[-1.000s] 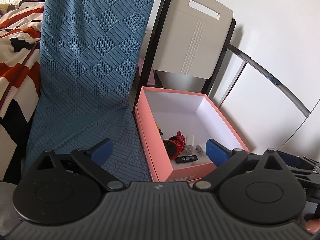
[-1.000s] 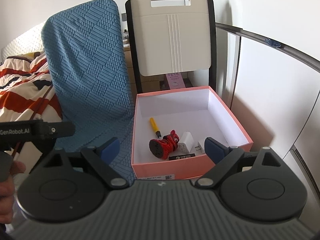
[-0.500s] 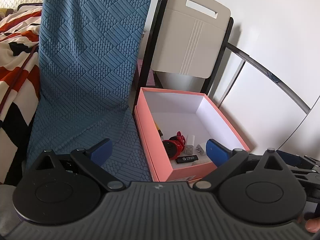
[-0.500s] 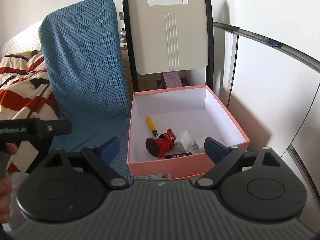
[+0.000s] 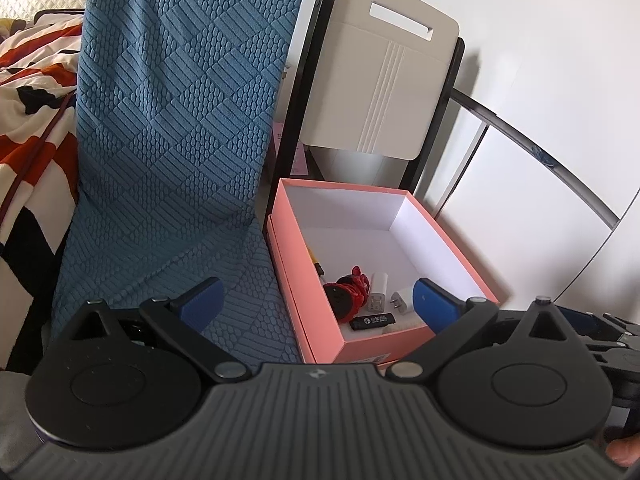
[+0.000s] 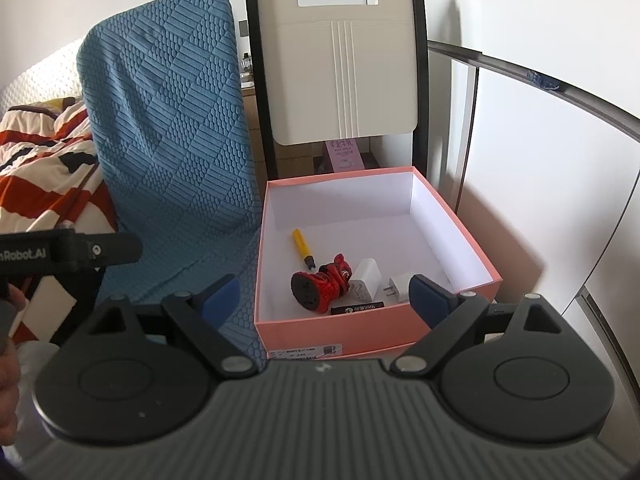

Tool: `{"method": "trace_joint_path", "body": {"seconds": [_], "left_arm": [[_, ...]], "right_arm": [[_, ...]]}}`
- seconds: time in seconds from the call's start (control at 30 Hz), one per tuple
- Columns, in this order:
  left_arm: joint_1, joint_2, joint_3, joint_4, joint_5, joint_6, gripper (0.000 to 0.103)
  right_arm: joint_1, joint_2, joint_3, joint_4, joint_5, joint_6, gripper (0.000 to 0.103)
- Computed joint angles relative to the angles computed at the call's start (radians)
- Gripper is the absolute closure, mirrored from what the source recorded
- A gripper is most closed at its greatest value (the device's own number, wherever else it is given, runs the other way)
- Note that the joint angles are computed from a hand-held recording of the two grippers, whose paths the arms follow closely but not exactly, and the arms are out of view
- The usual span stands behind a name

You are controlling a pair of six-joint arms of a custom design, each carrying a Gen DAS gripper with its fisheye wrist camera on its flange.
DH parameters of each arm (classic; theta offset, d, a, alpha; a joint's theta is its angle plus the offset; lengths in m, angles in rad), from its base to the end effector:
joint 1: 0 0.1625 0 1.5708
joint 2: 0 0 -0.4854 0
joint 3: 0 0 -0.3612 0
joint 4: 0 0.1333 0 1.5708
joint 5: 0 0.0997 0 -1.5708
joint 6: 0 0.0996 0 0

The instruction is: Organize rigid objects

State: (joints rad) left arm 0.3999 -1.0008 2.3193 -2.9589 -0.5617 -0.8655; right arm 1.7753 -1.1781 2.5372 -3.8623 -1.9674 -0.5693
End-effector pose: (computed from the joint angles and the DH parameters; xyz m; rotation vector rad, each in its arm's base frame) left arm -0.3346 -0.3777 0.1754 0.3208 2.3889 -1.1768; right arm 0.1730 -0.3674 0.2831 0.6754 -2.2956 1.0913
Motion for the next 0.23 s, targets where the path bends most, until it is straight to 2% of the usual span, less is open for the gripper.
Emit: {"method": "trace_joint_path", "body": {"seconds": [0.23], "left_arm": [[0.0, 0.005, 0.003, -0.021, -0.003, 0.021, 0.001]], "right_arm": [[-0.001, 0.001, -0.003, 0.001, -0.004, -0.003, 0.01]]}}
